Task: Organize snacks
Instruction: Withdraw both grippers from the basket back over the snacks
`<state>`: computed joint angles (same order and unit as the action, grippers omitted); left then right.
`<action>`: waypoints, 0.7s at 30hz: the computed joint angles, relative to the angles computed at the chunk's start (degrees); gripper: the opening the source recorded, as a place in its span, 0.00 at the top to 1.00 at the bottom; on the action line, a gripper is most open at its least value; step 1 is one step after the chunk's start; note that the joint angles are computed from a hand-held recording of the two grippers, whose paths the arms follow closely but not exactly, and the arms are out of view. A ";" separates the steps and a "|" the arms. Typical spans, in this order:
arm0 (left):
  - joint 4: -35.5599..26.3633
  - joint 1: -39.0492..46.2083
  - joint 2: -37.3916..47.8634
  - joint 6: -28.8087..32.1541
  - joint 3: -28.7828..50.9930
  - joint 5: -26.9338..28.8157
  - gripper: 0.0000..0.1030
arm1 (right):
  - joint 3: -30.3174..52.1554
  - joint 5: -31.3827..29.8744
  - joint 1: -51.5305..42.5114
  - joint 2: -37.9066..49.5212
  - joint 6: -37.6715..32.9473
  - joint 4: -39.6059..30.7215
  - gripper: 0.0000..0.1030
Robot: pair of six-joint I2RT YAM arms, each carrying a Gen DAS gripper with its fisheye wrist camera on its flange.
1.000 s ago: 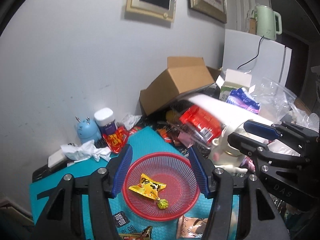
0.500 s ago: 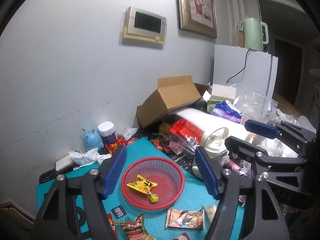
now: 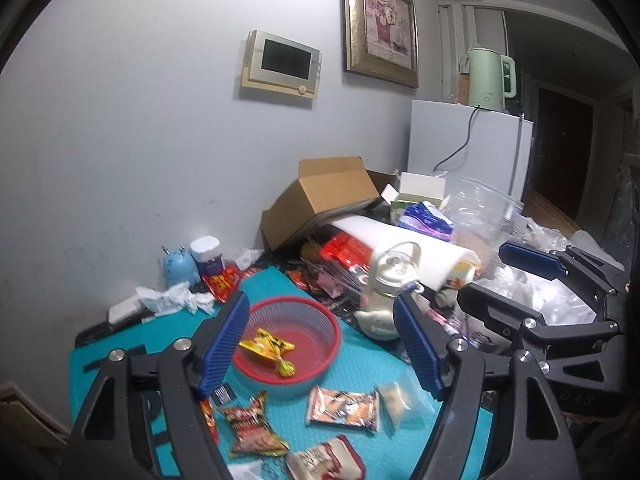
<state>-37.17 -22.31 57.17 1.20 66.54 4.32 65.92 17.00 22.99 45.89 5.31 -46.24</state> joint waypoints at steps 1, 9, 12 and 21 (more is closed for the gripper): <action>-0.40 -0.23 -0.80 -0.24 -0.58 -0.08 0.28 | -0.32 0.90 1.12 -0.90 0.52 -0.66 0.32; -3.95 -1.48 -7.65 -1.72 -6.08 -0.05 0.28 | -3.83 10.48 13.48 -6.89 6.94 -5.94 0.32; -5.17 -2.18 -10.27 -2.20 -8.22 -0.84 0.28 | -5.07 14.12 18.39 -8.17 9.95 -8.17 0.32; -9.46 -3.32 -16.92 -5.07 -14.28 -1.11 0.28 | -9.89 18.51 28.55 -12.16 19.20 -13.91 0.32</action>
